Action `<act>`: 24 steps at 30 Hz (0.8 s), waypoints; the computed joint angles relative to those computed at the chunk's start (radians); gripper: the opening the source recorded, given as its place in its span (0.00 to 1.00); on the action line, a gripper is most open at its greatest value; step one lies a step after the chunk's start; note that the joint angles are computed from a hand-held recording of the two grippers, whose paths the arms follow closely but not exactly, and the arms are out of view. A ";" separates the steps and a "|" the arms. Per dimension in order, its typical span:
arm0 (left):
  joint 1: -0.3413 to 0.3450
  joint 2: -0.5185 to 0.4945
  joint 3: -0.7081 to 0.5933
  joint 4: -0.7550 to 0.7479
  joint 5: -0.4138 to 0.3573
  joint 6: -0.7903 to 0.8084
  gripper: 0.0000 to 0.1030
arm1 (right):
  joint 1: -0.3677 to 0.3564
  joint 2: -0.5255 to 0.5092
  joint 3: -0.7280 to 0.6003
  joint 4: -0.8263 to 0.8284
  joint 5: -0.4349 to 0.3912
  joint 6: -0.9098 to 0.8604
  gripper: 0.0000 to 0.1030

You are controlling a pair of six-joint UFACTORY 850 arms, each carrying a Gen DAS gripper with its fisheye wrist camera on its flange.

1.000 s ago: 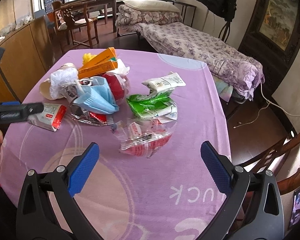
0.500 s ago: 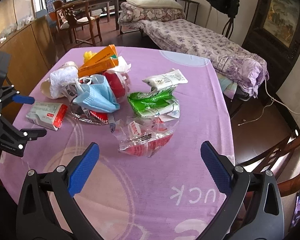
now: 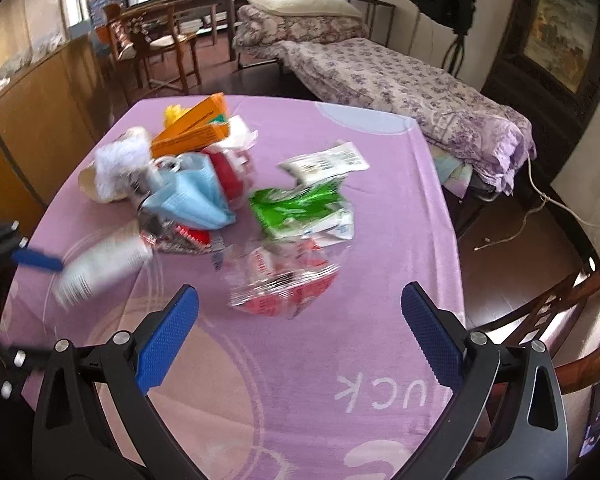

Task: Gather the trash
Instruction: 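Reach the left tool to the white medicine box and close on it, then lift the medicine box with the left tool while the right tool grasps the clear wrapper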

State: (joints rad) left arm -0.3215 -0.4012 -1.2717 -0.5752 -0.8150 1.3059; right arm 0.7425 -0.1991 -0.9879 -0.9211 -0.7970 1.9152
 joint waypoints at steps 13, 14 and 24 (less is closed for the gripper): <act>-0.095 -0.078 -0.093 0.156 0.107 -0.294 0.91 | -0.021 0.028 0.040 -0.003 0.033 0.047 0.94; -0.097 -0.086 -0.102 0.160 0.107 -0.311 0.90 | -0.023 0.030 0.043 -0.004 0.035 0.049 0.94; -0.111 -0.067 -0.088 0.211 0.160 -0.427 0.47 | -0.026 0.036 0.047 -0.009 0.040 0.054 0.94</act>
